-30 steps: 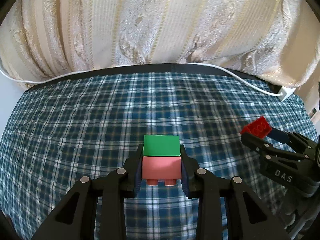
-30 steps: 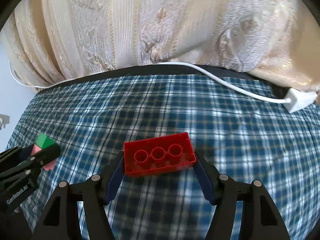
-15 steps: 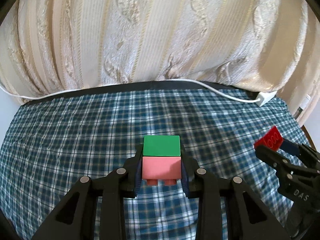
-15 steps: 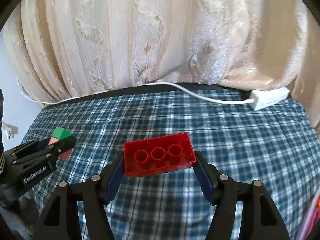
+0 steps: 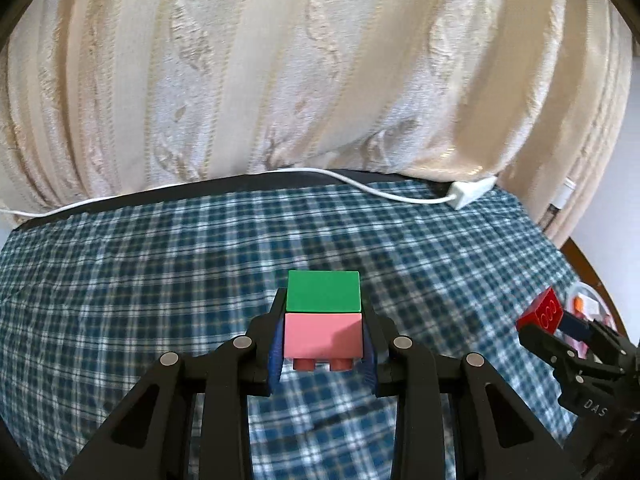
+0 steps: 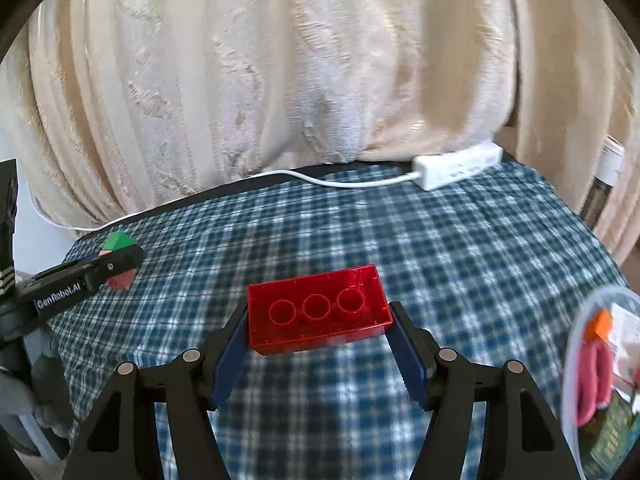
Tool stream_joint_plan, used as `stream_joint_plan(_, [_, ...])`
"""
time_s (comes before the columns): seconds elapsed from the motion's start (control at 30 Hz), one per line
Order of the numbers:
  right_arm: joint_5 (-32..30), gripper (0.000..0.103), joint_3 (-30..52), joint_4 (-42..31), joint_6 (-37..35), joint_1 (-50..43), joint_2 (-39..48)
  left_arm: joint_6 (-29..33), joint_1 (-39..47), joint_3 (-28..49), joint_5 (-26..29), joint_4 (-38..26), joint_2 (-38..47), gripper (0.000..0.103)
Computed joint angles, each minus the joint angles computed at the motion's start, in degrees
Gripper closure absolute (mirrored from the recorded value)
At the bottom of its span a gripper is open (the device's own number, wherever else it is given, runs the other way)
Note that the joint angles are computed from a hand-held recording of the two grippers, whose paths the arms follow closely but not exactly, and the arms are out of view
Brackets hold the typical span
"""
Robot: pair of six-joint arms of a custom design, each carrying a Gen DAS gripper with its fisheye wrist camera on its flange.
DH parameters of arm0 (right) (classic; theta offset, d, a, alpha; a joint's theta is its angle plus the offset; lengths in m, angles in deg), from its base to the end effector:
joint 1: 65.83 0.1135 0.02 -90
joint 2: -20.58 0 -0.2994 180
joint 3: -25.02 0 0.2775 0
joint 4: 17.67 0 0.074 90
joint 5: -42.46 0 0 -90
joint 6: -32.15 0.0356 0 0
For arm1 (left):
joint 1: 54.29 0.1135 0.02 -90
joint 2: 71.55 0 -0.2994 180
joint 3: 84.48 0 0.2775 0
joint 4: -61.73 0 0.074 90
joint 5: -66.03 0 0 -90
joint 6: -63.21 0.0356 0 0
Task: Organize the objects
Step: 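Carry red brick over bowl with right gripper while left gripper carries pink-and-green block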
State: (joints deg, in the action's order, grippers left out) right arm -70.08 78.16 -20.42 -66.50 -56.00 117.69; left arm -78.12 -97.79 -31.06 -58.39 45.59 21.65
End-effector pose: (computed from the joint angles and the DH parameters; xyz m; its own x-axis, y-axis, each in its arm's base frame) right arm 0.3229 0.0698 0.1401 -0.6465 -0.2530 -0.7197 -0.5198 0.8367 0.1728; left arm 0.2372 -0.1973 0.1493 -0.6394 -0.2812 -0.7157 -0.2578 0.9553 -0.1450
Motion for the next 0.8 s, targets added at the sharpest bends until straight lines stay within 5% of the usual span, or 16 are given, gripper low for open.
stream_joint_plan(0.43, [-6.53,0.033,-7.38,1.63,-4.65,-17.93,-5.1,1.58,-7.07,6.24,-2.01,-1.86,4.11,0.071])
stream_joint_plan(0.8, [-11.15,0.033,-4.95,0.31,-8.9,-32.9,-3.51,2.29,-11.25,14.02,-1.95,-4.81,10.4,0.071])
